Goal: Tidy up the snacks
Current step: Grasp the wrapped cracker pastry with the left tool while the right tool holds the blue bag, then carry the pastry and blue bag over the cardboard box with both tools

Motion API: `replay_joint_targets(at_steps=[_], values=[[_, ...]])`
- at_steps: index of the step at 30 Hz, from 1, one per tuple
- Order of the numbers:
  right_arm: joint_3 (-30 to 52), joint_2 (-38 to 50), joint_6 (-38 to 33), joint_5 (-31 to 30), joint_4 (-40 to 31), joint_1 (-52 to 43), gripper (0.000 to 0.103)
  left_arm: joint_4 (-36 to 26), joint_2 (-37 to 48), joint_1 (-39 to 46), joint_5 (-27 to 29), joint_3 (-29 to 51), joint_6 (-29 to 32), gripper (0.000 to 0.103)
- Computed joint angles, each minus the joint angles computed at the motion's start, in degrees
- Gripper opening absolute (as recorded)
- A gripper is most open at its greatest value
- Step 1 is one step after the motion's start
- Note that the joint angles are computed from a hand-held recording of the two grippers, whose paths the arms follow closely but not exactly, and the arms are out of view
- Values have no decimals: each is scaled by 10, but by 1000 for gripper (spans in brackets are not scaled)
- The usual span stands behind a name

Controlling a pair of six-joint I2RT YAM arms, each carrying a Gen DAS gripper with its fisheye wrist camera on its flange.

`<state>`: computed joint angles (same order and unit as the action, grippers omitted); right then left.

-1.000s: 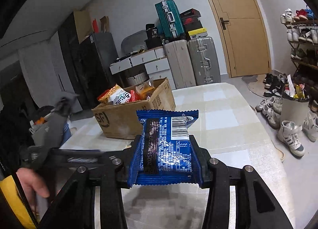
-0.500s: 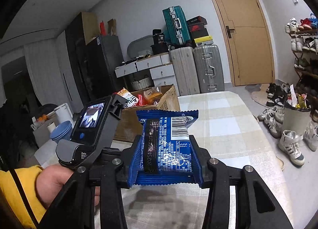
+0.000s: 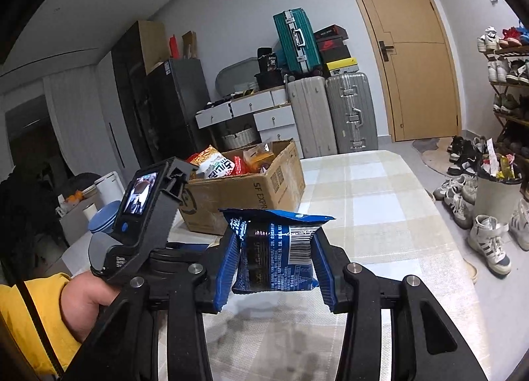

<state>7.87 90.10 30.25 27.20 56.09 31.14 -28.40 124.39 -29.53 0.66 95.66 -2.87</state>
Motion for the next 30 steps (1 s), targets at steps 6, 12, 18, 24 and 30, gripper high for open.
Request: replay_joint_targets(at_steps=[6, 12, 18, 24, 30], values=[[-7, -3, -1, -10, 9, -16, 41, -6, -22, 18, 36, -14, 7, 55], [-35, 12, 12, -51, 75, -41, 40, 2, -77, 43, 66, -65, 14, 55], [-39, -21, 61, -62, 47, -28, 39, 10, -145, 81, 95, -122, 37, 55], [-21, -135, 88, -23, -74, 38, 39, 21, -259, 110, 123, -204, 62, 55], [4, -196, 124, 18, -160, 102, 39, -16, -369, 163, 182, -263, 93, 55]])
